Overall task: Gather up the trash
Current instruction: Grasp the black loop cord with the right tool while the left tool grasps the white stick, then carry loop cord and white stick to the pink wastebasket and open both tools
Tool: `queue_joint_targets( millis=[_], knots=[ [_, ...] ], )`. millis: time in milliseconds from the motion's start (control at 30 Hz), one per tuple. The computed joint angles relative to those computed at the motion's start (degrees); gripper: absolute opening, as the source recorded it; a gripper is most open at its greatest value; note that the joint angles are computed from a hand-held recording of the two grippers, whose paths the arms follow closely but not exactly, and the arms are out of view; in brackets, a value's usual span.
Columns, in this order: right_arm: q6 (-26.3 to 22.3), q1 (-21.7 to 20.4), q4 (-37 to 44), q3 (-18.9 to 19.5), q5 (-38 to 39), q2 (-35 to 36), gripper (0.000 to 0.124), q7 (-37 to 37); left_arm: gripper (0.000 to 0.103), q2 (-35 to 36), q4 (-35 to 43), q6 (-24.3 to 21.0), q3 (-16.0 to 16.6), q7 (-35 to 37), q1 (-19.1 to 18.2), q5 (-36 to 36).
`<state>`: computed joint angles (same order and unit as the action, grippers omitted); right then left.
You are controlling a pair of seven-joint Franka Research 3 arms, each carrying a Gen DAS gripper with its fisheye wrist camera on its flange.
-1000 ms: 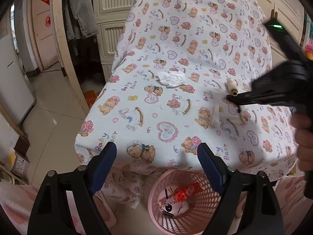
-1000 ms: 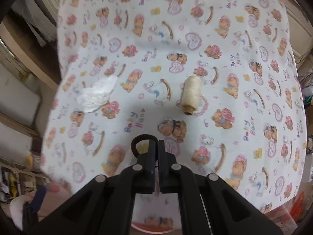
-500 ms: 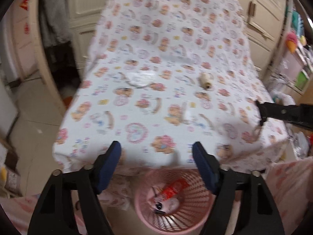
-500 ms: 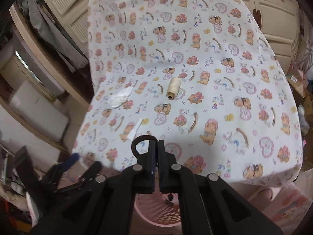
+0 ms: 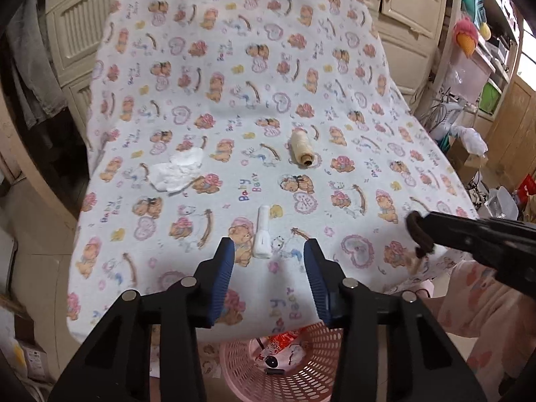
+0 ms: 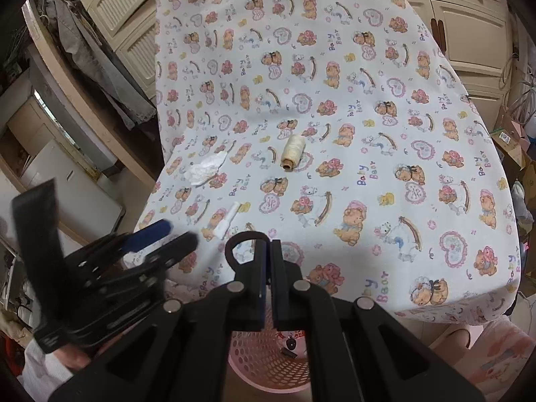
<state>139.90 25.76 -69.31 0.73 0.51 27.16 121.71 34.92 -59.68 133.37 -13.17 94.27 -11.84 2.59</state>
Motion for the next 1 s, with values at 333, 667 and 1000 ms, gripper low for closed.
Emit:
queue_joint_targets(
  millis=[333,667,1000],
  knots=[
    [-0.16,-0.74,-0.83,0.24,1.16,-0.55,0.002,-0.28,0.020,3.25,1.63,0.71,-1.80,2.19,1.49,-3.80],
    [-1.07,-0.56,-0.97,0.06,0.77,-0.68,0.002,0.16,0.012,3.18,0.47,1.11,-1.16,1.63,1.99,-3.23],
    [-0.78,-0.63,-2.05,0.22,0.75,-1.68,0.002,1.13,0.012,-8.99,-12.59,7.68,-1.96,3.61,4.10,-4.29]
  ],
)
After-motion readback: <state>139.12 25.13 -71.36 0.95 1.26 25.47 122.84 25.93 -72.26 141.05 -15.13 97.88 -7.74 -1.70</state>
